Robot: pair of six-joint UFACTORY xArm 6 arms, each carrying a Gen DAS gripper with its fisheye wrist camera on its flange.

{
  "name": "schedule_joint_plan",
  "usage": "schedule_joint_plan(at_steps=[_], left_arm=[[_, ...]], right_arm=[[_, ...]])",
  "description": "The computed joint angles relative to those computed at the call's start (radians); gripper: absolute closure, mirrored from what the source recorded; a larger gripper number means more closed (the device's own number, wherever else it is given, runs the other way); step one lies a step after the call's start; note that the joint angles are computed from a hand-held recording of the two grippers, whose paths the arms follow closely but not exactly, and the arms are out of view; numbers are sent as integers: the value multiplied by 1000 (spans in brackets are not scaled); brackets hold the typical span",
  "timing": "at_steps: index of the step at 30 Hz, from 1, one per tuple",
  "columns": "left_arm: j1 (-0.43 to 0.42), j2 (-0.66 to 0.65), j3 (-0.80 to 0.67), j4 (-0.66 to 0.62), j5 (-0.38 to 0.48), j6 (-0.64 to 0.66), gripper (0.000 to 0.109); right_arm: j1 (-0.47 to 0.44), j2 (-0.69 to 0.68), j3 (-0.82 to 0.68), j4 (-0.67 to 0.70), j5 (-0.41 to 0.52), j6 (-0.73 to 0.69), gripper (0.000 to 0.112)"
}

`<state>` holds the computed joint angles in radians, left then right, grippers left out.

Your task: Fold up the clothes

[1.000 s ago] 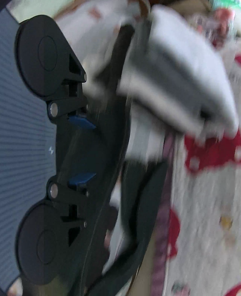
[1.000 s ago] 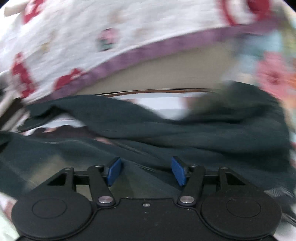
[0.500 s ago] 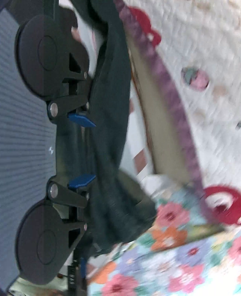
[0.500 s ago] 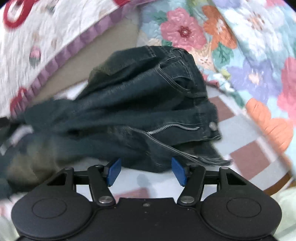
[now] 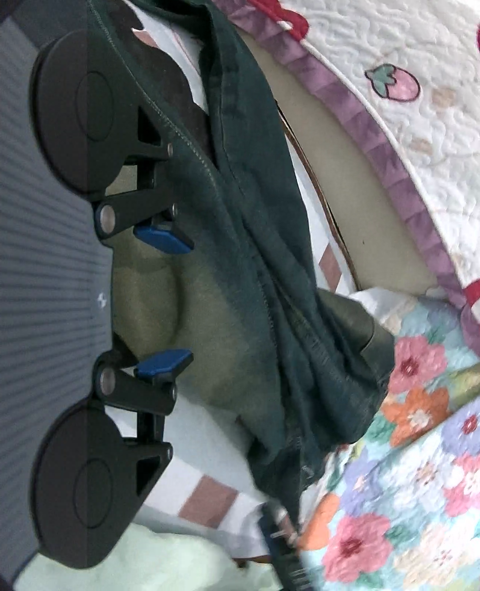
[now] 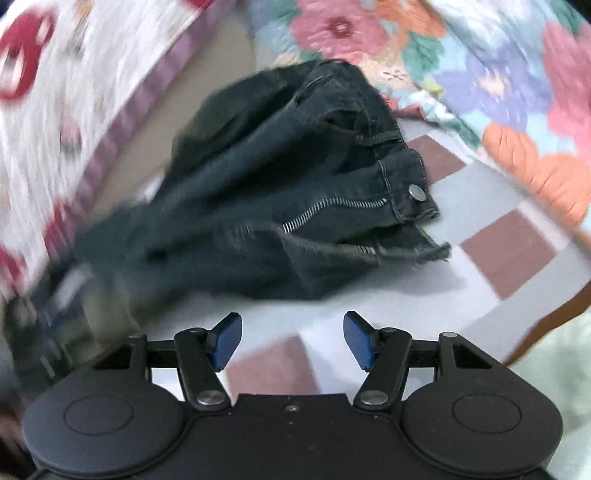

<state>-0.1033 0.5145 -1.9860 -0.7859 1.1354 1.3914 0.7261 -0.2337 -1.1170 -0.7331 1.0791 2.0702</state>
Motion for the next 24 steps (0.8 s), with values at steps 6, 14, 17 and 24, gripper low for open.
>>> schedule_joint_plan(at_steps=[6, 14, 17, 24], left_arm=[[29, 186, -317, 130, 306, -174, 51], [8, 63, -99, 141, 101, -14, 49], [3, 83, -117, 143, 83, -37, 41], [20, 223, -323, 67, 184, -99, 92]], right_arm=[[42, 13, -1, -138, 149, 537, 46], [19, 109, -59, -124, 106, 704, 46], [22, 120, -58, -131, 126, 728, 47], [35, 130, -122, -252, 286, 511, 104]])
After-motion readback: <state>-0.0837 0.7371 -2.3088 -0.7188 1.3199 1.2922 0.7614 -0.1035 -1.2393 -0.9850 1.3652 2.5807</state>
